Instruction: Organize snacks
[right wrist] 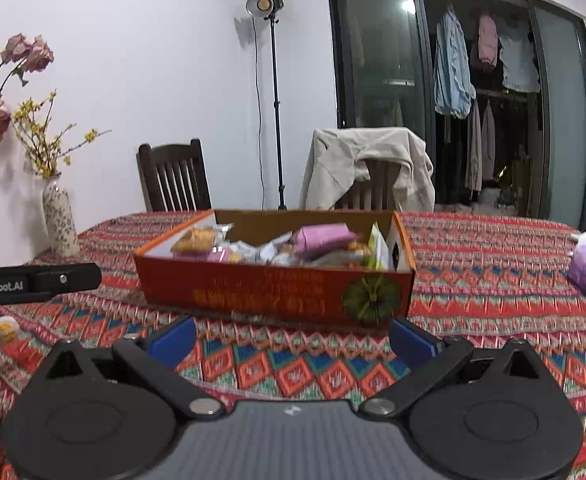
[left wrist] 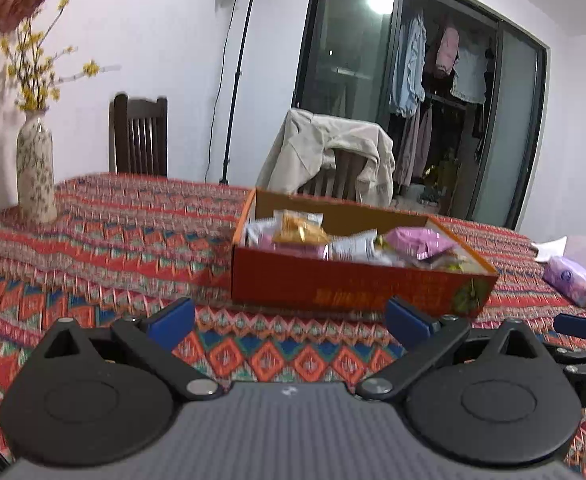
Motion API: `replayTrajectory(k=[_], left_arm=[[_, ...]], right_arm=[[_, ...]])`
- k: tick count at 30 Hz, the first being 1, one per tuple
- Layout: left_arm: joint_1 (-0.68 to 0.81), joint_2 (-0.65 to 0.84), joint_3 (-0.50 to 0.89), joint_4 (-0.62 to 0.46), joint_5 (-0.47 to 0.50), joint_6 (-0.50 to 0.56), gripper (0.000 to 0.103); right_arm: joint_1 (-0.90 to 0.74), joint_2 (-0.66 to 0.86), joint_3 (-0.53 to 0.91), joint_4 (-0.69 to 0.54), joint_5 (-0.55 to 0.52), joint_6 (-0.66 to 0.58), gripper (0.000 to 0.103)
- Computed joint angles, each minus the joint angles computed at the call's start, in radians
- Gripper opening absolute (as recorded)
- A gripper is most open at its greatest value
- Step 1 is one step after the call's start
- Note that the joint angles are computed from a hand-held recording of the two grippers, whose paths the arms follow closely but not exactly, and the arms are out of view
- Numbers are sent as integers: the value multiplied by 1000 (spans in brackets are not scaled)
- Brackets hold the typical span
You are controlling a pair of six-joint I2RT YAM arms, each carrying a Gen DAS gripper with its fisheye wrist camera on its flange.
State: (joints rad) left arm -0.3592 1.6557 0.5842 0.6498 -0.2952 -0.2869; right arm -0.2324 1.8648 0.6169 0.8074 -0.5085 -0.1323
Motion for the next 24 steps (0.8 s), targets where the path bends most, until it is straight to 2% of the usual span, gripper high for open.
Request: replayTrajectory(k=[8,24], left_arm=[[-20,11,-47,29,-7,9,103],[-33,23,-49,32,-16,12,103]], right_arm=[[-4,16,-8,-11,1,-5,103],[3,19,0,-32,8,-6,103]])
